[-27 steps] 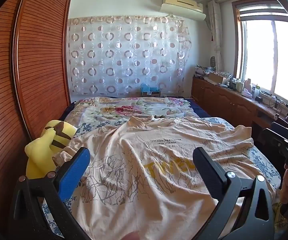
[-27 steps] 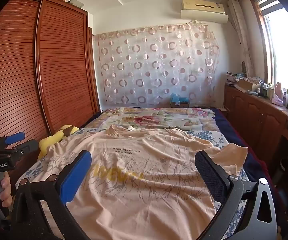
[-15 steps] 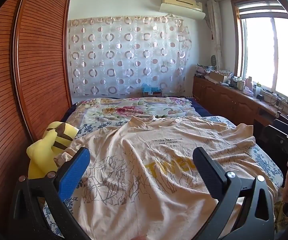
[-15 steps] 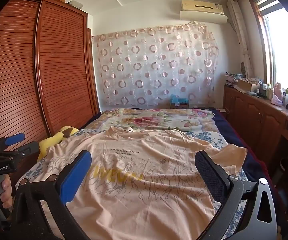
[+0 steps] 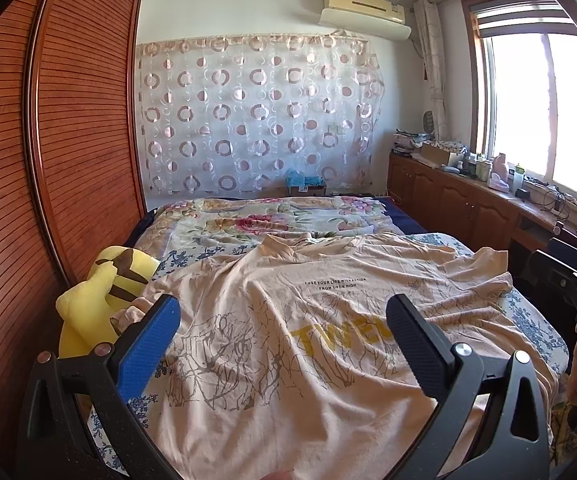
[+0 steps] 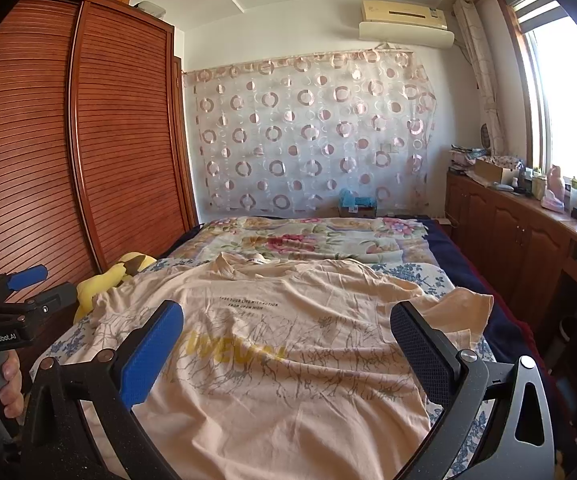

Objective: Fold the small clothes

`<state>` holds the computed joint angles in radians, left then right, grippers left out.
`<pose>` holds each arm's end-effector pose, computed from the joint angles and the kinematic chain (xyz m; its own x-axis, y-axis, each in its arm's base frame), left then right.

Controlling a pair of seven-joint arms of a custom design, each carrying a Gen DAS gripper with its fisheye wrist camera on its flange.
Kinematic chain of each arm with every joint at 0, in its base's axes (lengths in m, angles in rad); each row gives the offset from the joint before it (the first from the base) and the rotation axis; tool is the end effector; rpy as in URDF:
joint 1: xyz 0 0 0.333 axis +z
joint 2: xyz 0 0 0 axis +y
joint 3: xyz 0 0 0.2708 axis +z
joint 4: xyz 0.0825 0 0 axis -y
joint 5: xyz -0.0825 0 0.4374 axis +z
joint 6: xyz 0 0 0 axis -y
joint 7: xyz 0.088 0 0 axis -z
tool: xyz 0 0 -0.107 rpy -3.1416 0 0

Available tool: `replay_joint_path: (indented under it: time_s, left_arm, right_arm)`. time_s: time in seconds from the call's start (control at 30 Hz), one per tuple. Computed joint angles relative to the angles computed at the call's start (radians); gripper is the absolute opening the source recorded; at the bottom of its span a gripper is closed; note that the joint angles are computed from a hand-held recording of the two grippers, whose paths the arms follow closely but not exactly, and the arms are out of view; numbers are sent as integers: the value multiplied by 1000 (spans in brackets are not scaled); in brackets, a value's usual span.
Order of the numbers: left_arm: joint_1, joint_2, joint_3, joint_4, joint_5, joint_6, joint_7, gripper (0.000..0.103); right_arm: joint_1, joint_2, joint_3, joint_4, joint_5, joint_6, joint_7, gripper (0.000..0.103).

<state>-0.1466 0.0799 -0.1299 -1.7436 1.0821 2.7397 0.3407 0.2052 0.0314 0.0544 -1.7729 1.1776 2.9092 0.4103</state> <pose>0.6465 -0.2167 0.5522 0.1189 -0.9926 0.0263 -0.4053 -0.0727 -0.9113 0.6544 0.1151 0.5740 0.4434 -0.8931 -0.0764 -0.3113 -0.0735 -0.9475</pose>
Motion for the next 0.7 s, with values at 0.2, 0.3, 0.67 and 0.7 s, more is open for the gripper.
replay_joint_path:
  time_s: [0.2,0.3,0.67,0.7]
  left_arm:
    - [-4,-13,-6,-8,22,-17,-15,103]
    - [-4,-12,-8,-5,25,-21,-14,103]
    - [-5,-16,-11,-5,32,-26,-17,103]
    - [-5,-17,-12,-5,29,-26,-14,103]
  right_arm:
    - [0,-2,0,-2,6,2,-7,103]
    - [0,-2,0,-2,17,4,-16,103]
    - [0,-6,-1,-7,19,7,-22,103]
    - [0,-7,-1,-8,19,9,-24,103]
